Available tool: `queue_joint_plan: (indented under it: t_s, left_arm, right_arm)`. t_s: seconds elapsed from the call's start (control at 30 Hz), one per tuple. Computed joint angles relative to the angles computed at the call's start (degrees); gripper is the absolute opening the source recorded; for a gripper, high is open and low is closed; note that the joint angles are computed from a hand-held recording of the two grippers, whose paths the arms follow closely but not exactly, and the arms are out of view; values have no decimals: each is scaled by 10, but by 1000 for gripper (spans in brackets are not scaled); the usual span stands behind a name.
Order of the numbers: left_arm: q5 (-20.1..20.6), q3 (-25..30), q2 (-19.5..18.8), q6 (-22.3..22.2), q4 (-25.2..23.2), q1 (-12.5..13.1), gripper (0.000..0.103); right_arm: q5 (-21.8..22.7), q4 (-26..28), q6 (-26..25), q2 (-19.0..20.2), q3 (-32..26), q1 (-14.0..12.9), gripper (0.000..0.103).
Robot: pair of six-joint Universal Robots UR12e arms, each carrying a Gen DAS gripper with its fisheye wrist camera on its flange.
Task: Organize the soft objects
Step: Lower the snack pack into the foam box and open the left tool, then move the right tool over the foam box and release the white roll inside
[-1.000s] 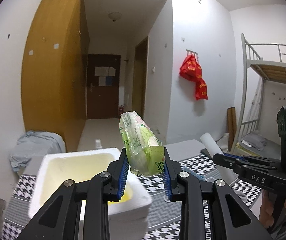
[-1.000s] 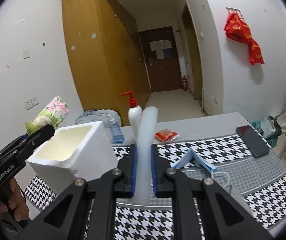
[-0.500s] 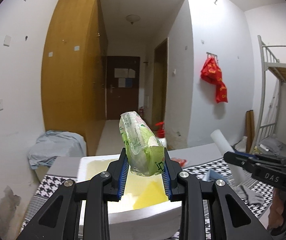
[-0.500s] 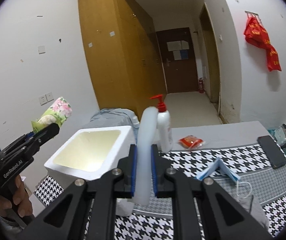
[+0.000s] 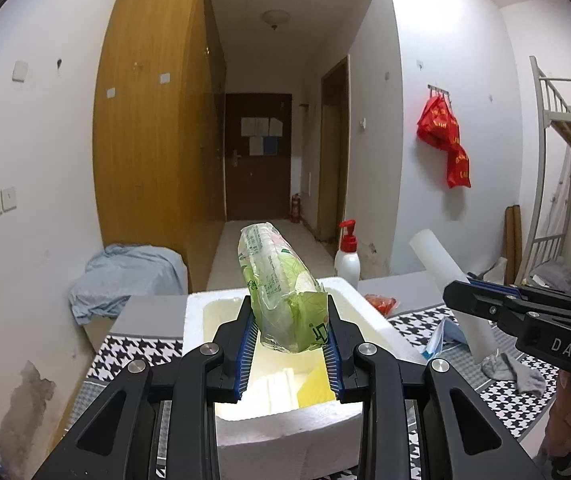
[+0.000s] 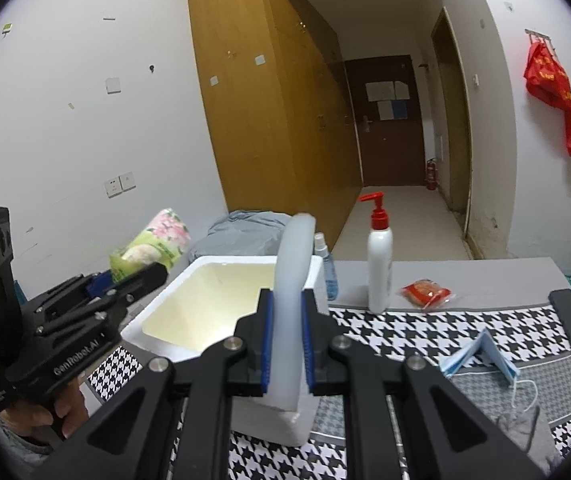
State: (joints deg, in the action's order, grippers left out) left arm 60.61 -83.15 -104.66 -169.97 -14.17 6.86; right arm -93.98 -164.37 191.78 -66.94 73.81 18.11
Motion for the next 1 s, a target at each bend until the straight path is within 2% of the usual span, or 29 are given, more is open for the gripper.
queue_joint_plan:
  t_s: [0.27,0.33,0.4,0.57,0.67,0.77,1.0]
  left_arm:
    - [-3,10,-7,13,-26,3,32]
    - [-12,14,-9,17,-35,5,36]
    - [-7,16,-12,15,-34,4,42]
    - [-18,10,-12,-6,-8,13,84]
    - [-7,2,-10,-20,21,16,97]
    - [8,-1,-9,-27,39,17,100]
    - [43,-3,-6,-37,44,19,102]
  right_arm:
    - [12,16,-21,15,-23,7,16]
    - [12,16,-22,20,-30,7,16]
    - [6,17,-22,23,-34,7,16]
    - [0,24,-19,25,-38,8,16]
    - [-4,29,-18,27,-42,10,16]
    - [-5,36,-19,30,-48,11,16]
    - [-13,58,-31,37,-65,17,16]
